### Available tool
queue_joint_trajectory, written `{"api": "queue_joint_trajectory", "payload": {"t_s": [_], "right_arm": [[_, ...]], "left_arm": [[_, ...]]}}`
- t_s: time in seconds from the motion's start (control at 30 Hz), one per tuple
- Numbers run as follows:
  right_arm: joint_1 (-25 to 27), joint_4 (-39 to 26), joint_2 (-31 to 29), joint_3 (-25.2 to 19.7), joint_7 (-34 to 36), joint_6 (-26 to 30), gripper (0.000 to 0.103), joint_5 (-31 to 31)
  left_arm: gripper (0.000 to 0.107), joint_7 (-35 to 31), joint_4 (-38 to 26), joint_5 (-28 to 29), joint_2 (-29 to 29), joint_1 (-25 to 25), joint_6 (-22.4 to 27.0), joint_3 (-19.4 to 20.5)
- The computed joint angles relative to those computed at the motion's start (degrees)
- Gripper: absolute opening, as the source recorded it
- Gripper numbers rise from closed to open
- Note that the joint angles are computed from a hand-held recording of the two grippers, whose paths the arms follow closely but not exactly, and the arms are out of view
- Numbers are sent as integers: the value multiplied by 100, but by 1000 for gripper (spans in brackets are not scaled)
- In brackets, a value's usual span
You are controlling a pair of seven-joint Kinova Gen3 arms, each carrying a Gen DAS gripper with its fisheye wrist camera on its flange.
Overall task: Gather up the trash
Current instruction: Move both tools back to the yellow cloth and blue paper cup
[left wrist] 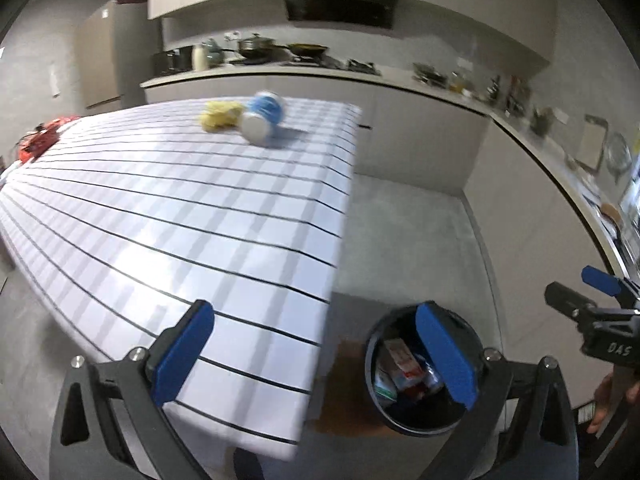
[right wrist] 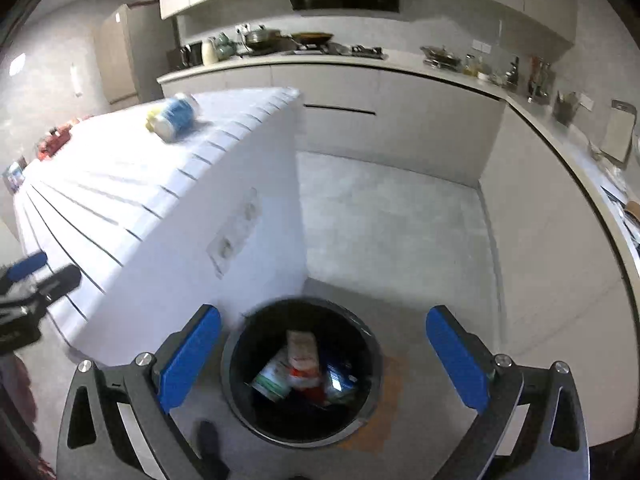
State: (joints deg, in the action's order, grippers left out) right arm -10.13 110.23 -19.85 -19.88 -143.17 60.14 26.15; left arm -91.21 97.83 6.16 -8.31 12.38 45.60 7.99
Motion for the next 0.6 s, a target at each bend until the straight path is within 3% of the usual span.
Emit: {"api": "queue_joint_trajectory", "payload": {"t_s": [0.27,0.6], "right_arm": [[-350,-1110,1050,-507,-575,177,103,891],[-1394,-2913,2817,-301,-1061,741,103,1935]], "left_arm": [[102,-793,-308,502,291,-481,-200,-603],[102,-2357,-1279,1602,1291,-1420,47,-829]]}}
